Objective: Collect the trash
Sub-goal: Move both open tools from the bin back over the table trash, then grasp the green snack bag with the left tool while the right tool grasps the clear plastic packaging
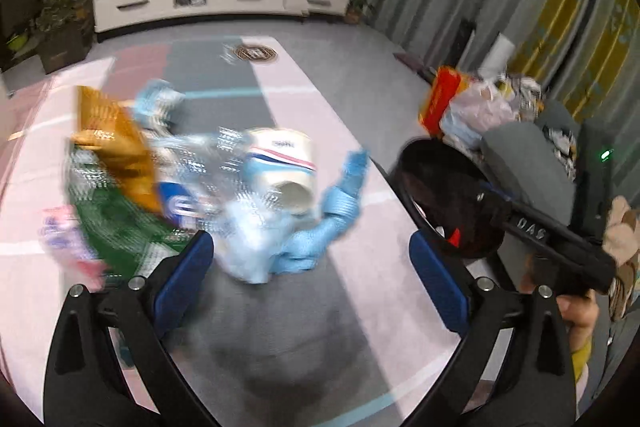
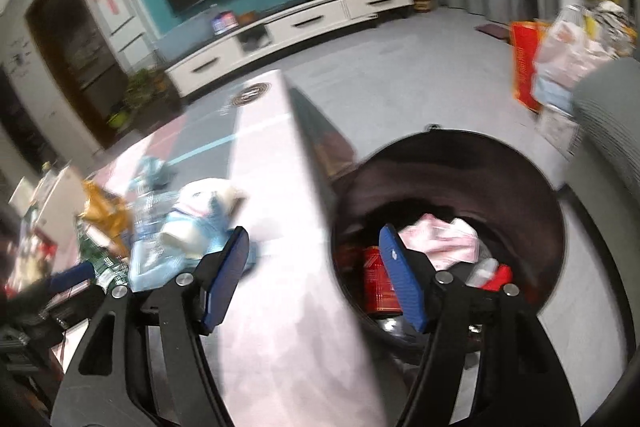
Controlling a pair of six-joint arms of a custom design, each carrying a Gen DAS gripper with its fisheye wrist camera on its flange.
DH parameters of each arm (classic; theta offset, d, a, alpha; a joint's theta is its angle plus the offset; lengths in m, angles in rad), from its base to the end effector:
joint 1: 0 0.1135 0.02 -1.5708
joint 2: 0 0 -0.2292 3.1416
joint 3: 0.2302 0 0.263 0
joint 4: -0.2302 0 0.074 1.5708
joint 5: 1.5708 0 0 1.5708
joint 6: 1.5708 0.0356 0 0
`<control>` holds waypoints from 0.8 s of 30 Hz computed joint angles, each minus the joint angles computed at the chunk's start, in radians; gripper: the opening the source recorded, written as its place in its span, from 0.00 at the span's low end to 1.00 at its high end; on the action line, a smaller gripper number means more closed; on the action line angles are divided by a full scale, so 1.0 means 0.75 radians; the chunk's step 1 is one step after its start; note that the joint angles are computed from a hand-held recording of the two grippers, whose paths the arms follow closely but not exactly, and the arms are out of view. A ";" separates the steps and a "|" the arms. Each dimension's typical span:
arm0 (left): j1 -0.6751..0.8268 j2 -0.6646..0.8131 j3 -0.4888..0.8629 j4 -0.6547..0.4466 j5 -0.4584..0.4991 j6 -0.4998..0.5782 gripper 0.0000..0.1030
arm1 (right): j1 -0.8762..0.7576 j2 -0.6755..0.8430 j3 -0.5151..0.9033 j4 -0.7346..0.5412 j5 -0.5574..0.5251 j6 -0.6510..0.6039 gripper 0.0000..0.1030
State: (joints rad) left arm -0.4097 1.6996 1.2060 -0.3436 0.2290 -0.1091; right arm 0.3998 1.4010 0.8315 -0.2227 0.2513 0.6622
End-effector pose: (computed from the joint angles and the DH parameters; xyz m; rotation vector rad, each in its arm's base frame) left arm 0.3418 -0.1572 0.1916 0.4722 2.3974 -0.5119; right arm 0.2848 0.1107 0.1746 0.4264 2.3041 0.2312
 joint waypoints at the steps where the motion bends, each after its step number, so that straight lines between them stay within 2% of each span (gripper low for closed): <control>1: 0.043 -0.048 -0.042 0.017 0.013 0.002 0.95 | 0.017 0.024 0.019 0.012 -0.003 -0.010 0.65; 5: 0.261 -0.168 -0.170 0.092 0.108 -0.041 0.96 | 0.068 0.109 0.076 0.050 -0.021 -0.032 0.65; 9: 0.416 -0.110 -0.146 0.059 0.135 -0.074 0.96 | 0.108 0.175 0.118 0.101 -0.105 -0.087 0.65; 11: 0.472 -0.056 -0.112 0.014 0.208 -0.058 0.96 | 0.132 0.218 0.160 0.112 -0.135 -0.114 0.65; 14: 0.502 -0.013 -0.096 -0.018 0.267 -0.039 0.96 | 0.171 0.305 0.240 0.119 -0.152 -0.145 0.65; 16: 0.517 -0.015 -0.119 0.012 0.284 -0.041 0.96 | 0.199 0.364 0.297 0.117 -0.140 -0.151 0.65; 20: 0.532 0.018 -0.135 0.074 0.399 -0.096 0.96 | 0.233 0.455 0.386 0.114 -0.106 -0.160 0.65; 24: 0.494 0.074 -0.110 0.110 0.414 -0.162 0.96 | 0.260 0.547 0.474 0.093 -0.058 -0.162 0.65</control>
State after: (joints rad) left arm -0.0391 1.7547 1.1237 -0.2608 0.5397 -0.2303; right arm 0.5945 1.8113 1.1867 -0.1526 0.2075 0.5409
